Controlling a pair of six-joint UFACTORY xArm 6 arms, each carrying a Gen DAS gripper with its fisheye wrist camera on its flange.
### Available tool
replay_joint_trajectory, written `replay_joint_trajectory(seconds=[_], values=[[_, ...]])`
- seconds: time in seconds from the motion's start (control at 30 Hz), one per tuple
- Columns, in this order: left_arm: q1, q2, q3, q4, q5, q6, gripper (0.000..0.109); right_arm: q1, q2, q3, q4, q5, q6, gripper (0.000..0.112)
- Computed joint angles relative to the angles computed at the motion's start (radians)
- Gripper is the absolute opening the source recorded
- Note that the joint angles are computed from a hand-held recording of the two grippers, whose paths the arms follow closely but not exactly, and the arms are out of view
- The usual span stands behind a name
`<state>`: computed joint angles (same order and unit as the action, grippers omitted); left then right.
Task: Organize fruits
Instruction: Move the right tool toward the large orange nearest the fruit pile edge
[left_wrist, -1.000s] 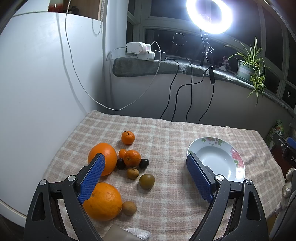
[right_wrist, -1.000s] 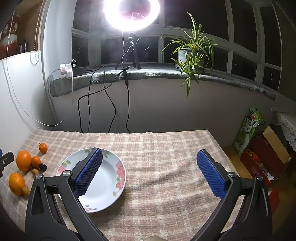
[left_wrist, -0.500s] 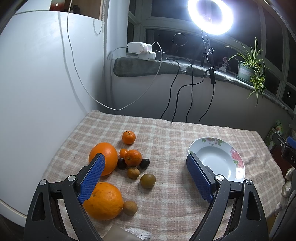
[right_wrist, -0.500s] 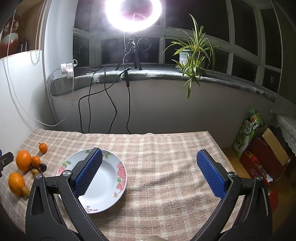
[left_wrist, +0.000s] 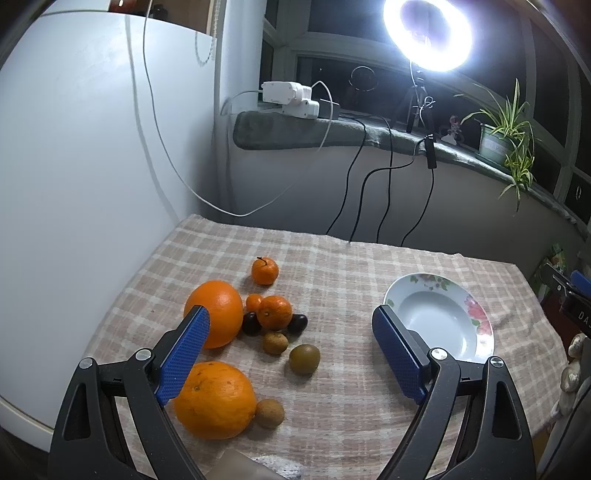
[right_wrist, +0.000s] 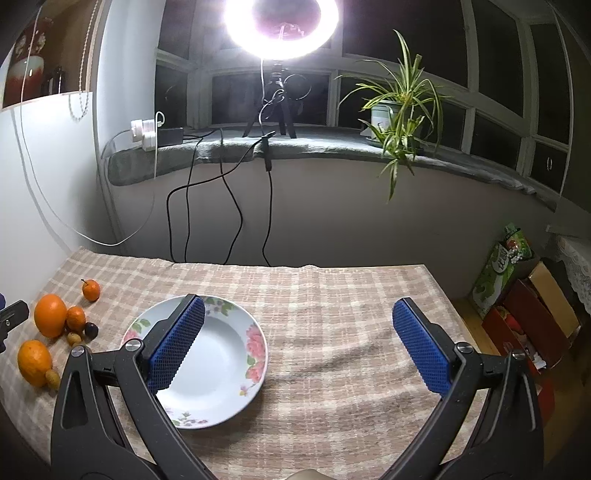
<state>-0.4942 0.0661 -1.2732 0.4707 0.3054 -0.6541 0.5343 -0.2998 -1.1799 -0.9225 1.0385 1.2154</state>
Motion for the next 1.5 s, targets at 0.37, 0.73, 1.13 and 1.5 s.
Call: replay_joint_trajectory(seconds=[0.37,0.73,1.13,1.5], values=[[0.030,-0.025,0.048,-0.016,-0.008,0.000,0.090,0.003,0.076,-0.053,0.057,-0.093,-0.072,0.103],[0.089,-0.073,0.142,-0.125,-0.015,0.051,0.090,-0.021,0.183,-0.121,0.293,-0.303,-0.263,0.103],[0.110,-0.113,0.230,-0.352,-0.025,0.207,0.090,-0.001,0.352,-0.255,0.851,-0.431,-0.725,0.103],[0.100,-0.126,0.267,-0.527,-0.003,0.325,0.090,0.047,0.562,-0.508,1.158,-0.297,-1.042,0.103]])
